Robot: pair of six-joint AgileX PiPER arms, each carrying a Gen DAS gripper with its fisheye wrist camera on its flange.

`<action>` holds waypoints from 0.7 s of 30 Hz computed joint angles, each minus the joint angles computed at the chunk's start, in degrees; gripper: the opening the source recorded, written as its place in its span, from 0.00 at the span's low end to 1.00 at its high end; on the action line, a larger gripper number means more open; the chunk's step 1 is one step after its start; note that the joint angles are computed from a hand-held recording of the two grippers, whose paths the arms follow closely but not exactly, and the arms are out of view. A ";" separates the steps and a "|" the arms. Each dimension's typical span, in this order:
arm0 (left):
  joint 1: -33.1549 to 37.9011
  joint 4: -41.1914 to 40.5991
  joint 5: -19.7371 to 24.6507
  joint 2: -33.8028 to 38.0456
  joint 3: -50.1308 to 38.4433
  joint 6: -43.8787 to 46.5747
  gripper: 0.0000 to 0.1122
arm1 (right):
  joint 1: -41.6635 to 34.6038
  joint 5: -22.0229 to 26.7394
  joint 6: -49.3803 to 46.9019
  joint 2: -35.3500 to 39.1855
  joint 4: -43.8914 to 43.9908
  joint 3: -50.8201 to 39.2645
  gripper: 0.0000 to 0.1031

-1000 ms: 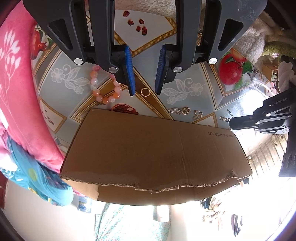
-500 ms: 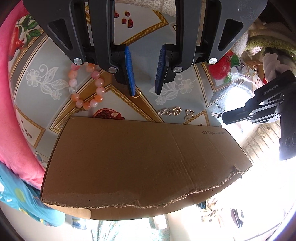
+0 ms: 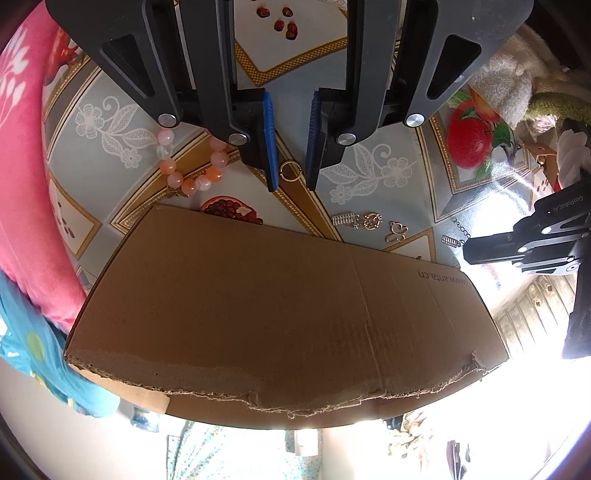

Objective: Organize jewelry
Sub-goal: 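Reach the right gripper toward the pink-and-orange bead bracelet and gold ring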

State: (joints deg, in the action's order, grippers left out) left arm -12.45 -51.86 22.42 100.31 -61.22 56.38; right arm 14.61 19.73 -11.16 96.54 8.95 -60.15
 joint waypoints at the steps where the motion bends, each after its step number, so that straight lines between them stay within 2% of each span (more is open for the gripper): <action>1: -0.06 0.00 -0.07 -0.04 0.04 -0.01 0.00 | 0.02 -0.05 -0.60 0.08 0.60 0.00 0.09; 7: -0.28 0.08 -0.27 0.12 -0.19 -0.03 0.00 | 0.11 -0.76 -1.14 -0.61 2.62 1.10 0.08; 14: -0.23 -0.10 -0.47 -0.32 0.03 0.44 0.00 | -2.99 0.32 -7.70 -3.43 9.60 2.58 0.08; 21: 0.36 -2.17 0.36 -3.55 1.56 3.23 0.00 | -3.81 1.67 -10.35 -8.92 13.52 4.80 0.08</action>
